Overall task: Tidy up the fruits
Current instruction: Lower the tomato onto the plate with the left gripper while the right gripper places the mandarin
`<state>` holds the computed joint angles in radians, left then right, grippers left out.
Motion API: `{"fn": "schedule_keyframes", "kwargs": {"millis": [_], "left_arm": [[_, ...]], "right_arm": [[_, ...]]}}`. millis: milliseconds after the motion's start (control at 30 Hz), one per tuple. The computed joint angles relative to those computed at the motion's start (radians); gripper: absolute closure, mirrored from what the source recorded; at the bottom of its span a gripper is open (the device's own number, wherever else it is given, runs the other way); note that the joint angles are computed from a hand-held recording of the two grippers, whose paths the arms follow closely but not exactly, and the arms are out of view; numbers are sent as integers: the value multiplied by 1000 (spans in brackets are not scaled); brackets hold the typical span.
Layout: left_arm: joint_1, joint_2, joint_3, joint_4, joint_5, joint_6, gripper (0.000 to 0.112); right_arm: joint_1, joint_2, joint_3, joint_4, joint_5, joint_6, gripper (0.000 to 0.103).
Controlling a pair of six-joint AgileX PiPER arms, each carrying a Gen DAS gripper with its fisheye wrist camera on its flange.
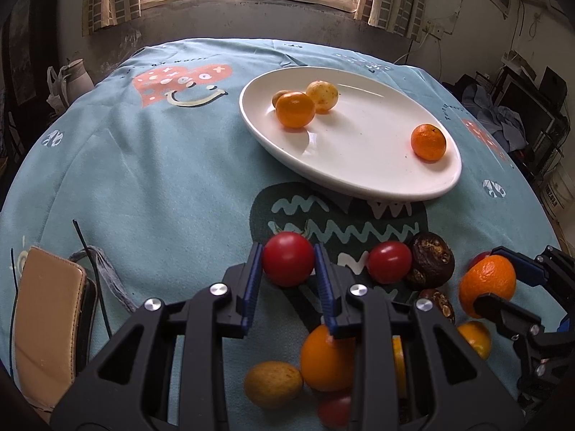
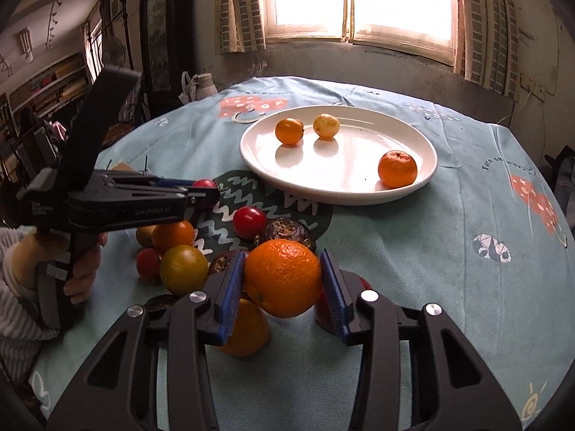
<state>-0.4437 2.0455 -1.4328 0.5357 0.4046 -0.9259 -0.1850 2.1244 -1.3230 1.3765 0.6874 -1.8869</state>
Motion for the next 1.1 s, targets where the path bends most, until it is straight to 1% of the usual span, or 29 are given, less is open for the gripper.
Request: {"fn": "schedule_keyframes", "kwargs": {"millis": [67, 133, 200, 233, 300, 333, 400, 433, 467, 567, 600, 667, 733, 800, 867, 967, 1033, 1067, 1100], "left_arm": [[-2, -8, 11, 20, -12, -21, 83], [-8, -20, 27, 62, -27, -62, 83], [-17, -31, 39, 105, -31, -106, 83], [-23, -36, 42, 120, -31, -122, 83], [-37, -54, 60, 154, -38, -156, 83], [-41, -63, 65, 148, -48, -152, 83], [-36, -73, 44, 52, -59, -73, 83], [-32, -65, 9, -13, -43, -8, 83], [-35, -49, -43, -48, -7, 40, 83], [-55, 27, -233, -9, 124, 67, 83], [-53, 61, -306, -36, 153, 104, 83], [-39, 130, -428, -102, 186, 161, 82], [-28, 202, -534, -136, 218, 181, 82], [-17, 261, -608, -182, 242, 217, 82], [-11, 314, -677, -212, 287, 261, 82], [-3, 350, -726, -233, 320, 289, 82], [-3, 349, -718, -223, 316, 275, 81], [-5, 346, -712, -213, 313, 268, 69], [-9, 340, -698, -188, 306, 247, 60]], "right_arm": [[-40, 7, -34, 15, 58, 53, 60], [-62, 21, -70, 15, 60, 116, 60], [-72, 51, -124, -35, 61, 219, 60], [-79, 60, -139, -43, 76, 245, 60], [-91, 57, -140, -28, 99, 245, 60], [-97, 52, -140, -17, 110, 247, 60], [-106, 50, -174, -25, 146, 296, 60], [-106, 54, -209, -46, 164, 344, 60], [-101, 57, -243, -64, 174, 390, 60], [-74, 67, -358, -100, 178, 500, 60], [-62, 80, -402, -113, 171, 537, 60], [-29, 130, -504, -152, 151, 629, 60], [2, 206, -615, -207, 141, 726, 60], [24, 292, -729, -271, 155, 825, 60], [48, 381, -864, -387, 174, 941, 60], [66, 443, -940, -471, 145, 1021, 59], [70, 477, -1003, -518, 176, 1071, 58], [72, 486, -1021, -534, 191, 1095, 57], [70, 476, -1005, -520, 185, 1094, 49]]}}
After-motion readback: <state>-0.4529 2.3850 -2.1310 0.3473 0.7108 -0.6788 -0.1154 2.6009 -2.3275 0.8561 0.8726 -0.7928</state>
